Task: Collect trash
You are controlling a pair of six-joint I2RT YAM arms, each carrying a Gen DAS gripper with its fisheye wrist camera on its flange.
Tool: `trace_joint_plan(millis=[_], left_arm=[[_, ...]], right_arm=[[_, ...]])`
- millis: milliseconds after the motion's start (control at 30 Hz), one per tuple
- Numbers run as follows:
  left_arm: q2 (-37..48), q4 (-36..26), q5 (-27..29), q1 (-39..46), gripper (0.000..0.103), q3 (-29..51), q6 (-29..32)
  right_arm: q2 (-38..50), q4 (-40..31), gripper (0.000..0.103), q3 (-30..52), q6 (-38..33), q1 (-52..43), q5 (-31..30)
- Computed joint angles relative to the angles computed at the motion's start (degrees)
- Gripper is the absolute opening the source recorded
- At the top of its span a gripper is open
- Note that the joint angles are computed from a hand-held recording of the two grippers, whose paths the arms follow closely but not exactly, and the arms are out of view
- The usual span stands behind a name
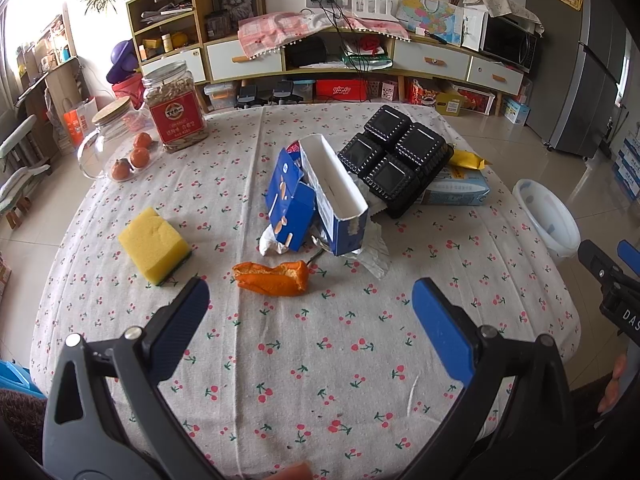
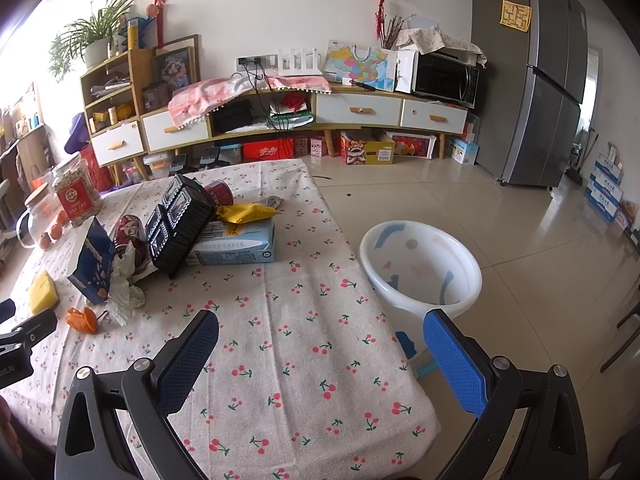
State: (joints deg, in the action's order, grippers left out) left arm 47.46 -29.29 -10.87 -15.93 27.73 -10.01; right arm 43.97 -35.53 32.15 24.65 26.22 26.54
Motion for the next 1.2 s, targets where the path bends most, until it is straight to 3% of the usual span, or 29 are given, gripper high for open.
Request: trace_joint_plan(millis=[1200], left_arm=[[-0.4, -0.3, 3.1, 1.9, 0.101, 0.5, 0.5]], right_arm=[[-0.1, 0.2, 0.103, -0.2, -0.6, -1.1, 0.2]])
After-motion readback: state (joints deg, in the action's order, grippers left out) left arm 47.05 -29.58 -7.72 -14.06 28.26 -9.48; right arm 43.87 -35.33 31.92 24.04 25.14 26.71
